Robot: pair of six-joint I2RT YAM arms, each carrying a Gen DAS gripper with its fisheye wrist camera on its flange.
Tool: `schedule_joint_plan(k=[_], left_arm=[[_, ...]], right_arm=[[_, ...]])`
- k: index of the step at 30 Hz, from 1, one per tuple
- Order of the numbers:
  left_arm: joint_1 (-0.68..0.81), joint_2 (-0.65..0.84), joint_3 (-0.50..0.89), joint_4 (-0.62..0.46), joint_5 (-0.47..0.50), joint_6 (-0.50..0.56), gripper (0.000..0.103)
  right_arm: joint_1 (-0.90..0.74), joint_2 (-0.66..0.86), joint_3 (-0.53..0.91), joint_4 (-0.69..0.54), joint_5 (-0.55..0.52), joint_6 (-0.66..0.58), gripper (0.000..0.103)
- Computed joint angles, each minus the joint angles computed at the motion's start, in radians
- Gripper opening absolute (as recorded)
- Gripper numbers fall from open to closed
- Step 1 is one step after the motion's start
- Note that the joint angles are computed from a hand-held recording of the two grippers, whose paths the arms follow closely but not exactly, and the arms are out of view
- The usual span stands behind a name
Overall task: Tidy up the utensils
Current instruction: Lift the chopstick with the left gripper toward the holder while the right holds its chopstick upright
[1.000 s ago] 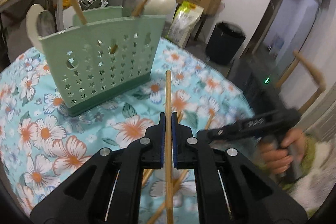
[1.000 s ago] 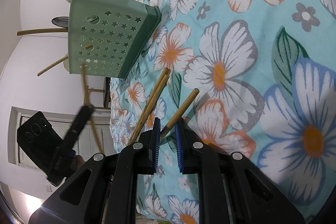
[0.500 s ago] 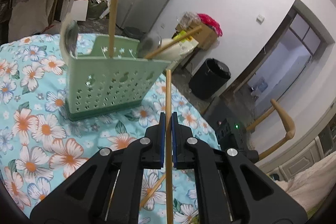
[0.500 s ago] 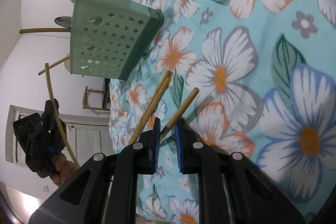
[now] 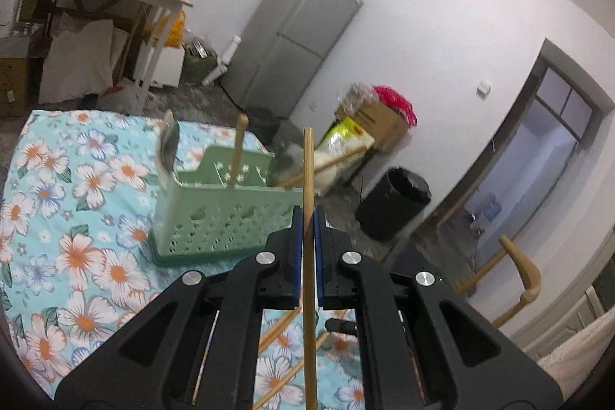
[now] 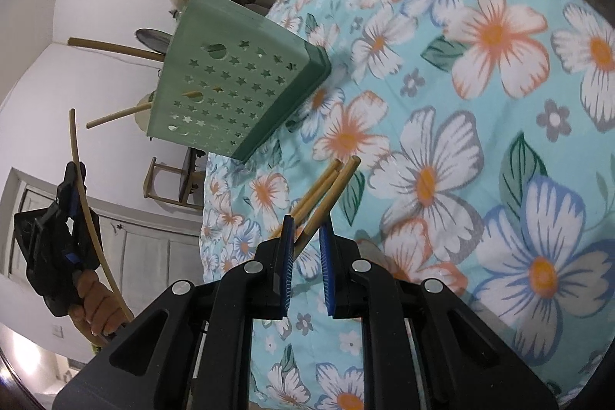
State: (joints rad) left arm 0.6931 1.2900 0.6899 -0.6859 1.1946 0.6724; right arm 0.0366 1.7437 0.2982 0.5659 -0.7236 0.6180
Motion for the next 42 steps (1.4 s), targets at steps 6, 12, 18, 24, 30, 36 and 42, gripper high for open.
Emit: schedule_joint_plan(k=[6, 12, 18, 24, 30, 36, 42], left_arm=[[0.041, -0.018, 0.005, 0.015, 0.053, -0.052, 0.004], [0.064, -0.038, -0.008, 0.069, 0.089, -0.119, 0.004], [0.09, -0.077, -0.043, 0.202, 0.134, -0.267, 0.004], [0.107, -0.118, -0.079, 0.353, 0.159, -0.428, 0.004], [0.115, -0.144, -0.099, 0.421, 0.163, -0.502, 0.004], [0.113, -0.156, -0.115, 0.473, 0.164, -0.553, 0.004], [0.103, -0.176, -0.125, 0.513, 0.163, -0.604, 0.004]], right_arm=[[0.021, -0.081, 0.001, -0.043, 0.038, -0.018, 0.013], [0.044, -0.139, 0.002, -0.066, 0.074, -0.031, 0.012], [0.044, -0.19, -0.003, -0.086, 0.085, -0.046, 0.011], [0.068, -0.308, -0.007, -0.135, 0.136, -0.068, 0.01], [0.089, -0.431, 0.004, -0.214, 0.194, -0.106, 0.008], [0.113, -0.511, 0.018, -0.261, 0.24, -0.125, 0.007], [0.165, -0.575, 0.034, -0.301, 0.308, -0.148, 0.007]])
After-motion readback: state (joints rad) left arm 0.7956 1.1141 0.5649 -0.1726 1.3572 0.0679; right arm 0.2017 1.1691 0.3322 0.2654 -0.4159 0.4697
